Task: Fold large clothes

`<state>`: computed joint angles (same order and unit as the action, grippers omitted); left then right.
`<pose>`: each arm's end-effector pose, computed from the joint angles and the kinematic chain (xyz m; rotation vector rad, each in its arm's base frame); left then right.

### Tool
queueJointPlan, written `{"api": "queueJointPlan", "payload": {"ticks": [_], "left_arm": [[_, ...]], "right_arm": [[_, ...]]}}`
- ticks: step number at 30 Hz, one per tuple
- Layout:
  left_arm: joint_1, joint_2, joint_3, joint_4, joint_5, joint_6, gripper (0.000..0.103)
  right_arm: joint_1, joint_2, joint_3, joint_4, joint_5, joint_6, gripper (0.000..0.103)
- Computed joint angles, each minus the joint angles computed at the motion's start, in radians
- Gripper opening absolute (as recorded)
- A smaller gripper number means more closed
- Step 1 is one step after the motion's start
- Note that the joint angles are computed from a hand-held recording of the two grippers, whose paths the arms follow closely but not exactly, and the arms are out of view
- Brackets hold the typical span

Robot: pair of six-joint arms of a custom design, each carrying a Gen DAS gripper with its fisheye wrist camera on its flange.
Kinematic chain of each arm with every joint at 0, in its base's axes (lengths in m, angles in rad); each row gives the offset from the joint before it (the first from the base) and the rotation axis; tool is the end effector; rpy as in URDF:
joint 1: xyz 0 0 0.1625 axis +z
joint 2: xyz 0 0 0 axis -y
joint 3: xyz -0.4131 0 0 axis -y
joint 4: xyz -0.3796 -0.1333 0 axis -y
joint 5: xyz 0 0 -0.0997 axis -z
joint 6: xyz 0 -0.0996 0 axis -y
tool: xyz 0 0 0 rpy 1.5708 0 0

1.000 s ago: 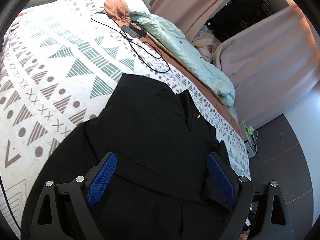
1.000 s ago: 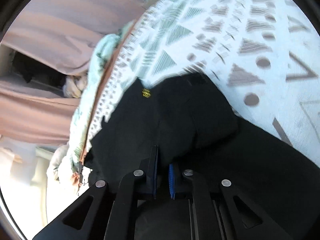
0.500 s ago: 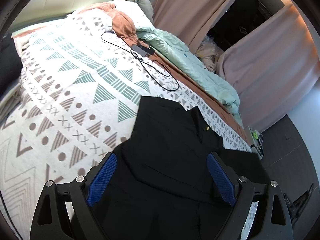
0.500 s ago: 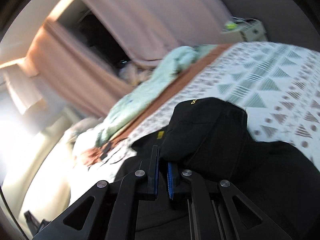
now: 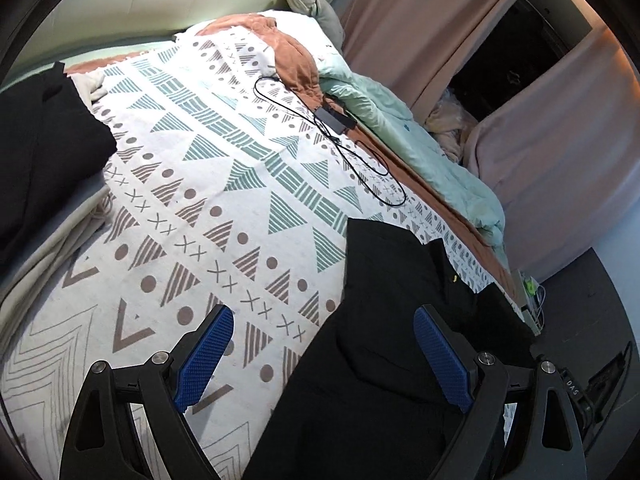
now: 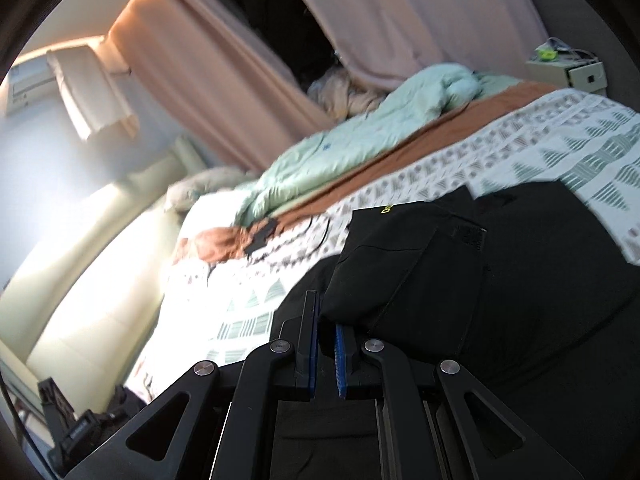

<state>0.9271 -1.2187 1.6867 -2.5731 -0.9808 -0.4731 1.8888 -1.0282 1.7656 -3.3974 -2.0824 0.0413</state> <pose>-0.2147 -0.6005 0.3586 0.0063 2.7311 -1.0700 0.2734 -0.5601 0.3092 -0.0458 -2.4431 1.5511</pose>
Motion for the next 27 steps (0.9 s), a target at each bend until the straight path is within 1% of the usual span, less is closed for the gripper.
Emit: {"api": "queueJointPlan", "payload": {"ticks": [2, 3, 4, 5, 6, 7, 8, 9, 11, 15, 18, 20, 22, 27], "left_arm": [[0.005, -0.003, -0.003, 0.001, 0.002, 0.006, 0.092], [0.007, -0.003, -0.004, 0.003, 0.002, 0.009, 0.092], [0.008, -0.003, -0.006, 0.007, 0.002, 0.010, 0.092], [0.008, -0.003, -0.006, 0.009, 0.003, 0.010, 0.092], [0.008, -0.002, -0.006, 0.011, 0.003, 0.009, 0.092], [0.009, 0.000, -0.007, 0.013, 0.000, 0.007, 0.092], [0.009, -0.002, -0.005, 0.012, -0.003, 0.008, 0.092], [0.009, 0.000, -0.005, 0.011, -0.005, 0.007, 0.092], [0.007, 0.002, -0.006, 0.010, -0.011, 0.002, 0.092], [0.006, 0.013, -0.010, 0.012, -0.020, -0.001, 0.092], [0.007, 0.018, -0.013, 0.020, -0.017, 0.006, 0.092], [0.010, 0.021, -0.016, 0.023, -0.012, 0.008, 0.092], [0.013, 0.020, -0.016, 0.023, -0.010, 0.006, 0.092], [0.020, 0.024, -0.018, 0.026, -0.020, -0.013, 0.092]], "right_arm": [[0.003, 0.034, -0.034, 0.047, 0.000, -0.006, 0.008], [0.002, 0.052, -0.057, 0.112, 0.018, 0.001, 0.013], [-0.007, 0.053, -0.067, 0.176, 0.055, 0.026, 0.016], [-0.030, 0.045, -0.073, 0.264, 0.133, 0.075, 0.033], [-0.054, 0.034, -0.068, 0.310, 0.212, 0.106, 0.056], [-0.075, 0.022, -0.051, 0.322, 0.274, 0.139, 0.062], [-0.087, 0.013, -0.032, 0.307, 0.295, 0.159, 0.065], [-0.093, 0.002, -0.014, 0.293, 0.283, 0.174, 0.066], [-0.104, -0.021, 0.013, 0.298, 0.238, 0.210, 0.071], [-0.128, -0.044, 0.049, 0.289, 0.207, 0.264, 0.071], [-0.125, -0.046, 0.058, 0.277, 0.167, 0.288, 0.071], [-0.123, -0.046, 0.050, 0.293, 0.146, 0.305, 0.071], [-0.133, -0.050, 0.044, 0.321, 0.147, 0.332, 0.071], [-0.174, -0.061, 0.063, 0.320, 0.180, 0.390, 0.071]]}}
